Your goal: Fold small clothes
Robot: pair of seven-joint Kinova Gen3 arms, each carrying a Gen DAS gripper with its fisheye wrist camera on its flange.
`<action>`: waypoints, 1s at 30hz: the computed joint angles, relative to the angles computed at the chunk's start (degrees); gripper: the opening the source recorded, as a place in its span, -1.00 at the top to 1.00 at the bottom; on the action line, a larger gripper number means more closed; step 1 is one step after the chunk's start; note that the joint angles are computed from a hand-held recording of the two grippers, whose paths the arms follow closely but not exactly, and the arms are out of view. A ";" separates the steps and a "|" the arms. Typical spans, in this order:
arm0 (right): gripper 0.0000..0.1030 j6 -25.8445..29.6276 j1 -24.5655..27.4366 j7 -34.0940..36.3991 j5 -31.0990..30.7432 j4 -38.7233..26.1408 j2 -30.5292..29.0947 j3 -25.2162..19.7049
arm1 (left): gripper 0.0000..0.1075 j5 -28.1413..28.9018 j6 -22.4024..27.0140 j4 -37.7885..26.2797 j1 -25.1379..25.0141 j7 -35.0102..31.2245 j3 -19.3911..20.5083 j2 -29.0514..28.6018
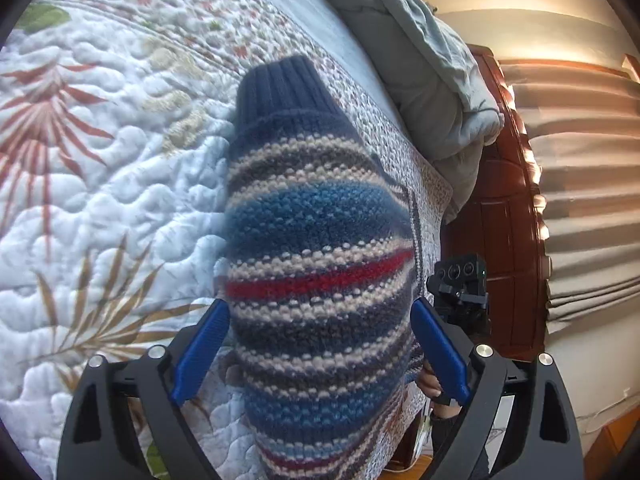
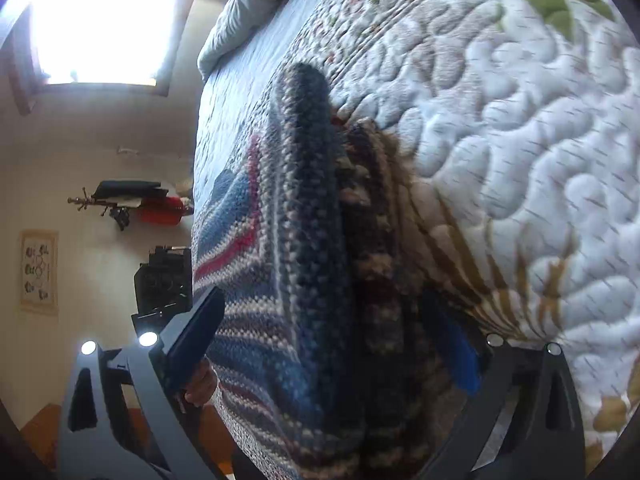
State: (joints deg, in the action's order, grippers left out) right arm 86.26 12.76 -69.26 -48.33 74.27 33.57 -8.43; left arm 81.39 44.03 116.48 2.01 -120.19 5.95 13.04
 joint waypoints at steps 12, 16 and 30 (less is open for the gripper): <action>0.16 -5.57 -3.64 2.61 1.34 5.86 -7.57 0.49 | -0.19 -7.05 -0.76 -3.51 11.43 6.69 -10.05 -0.28; 0.19 -7.57 -6.88 0.15 2.33 6.43 -11.45 0.96 | -0.15 -11.45 -2.59 -3.08 4.65 10.69 -2.18 -4.31; 0.20 -18.40 -24.70 -8.74 -1.24 20.29 -33.15 -1.70 | -0.15 -33.90 23.78 3.41 -4.64 25.27 -13.96 -38.01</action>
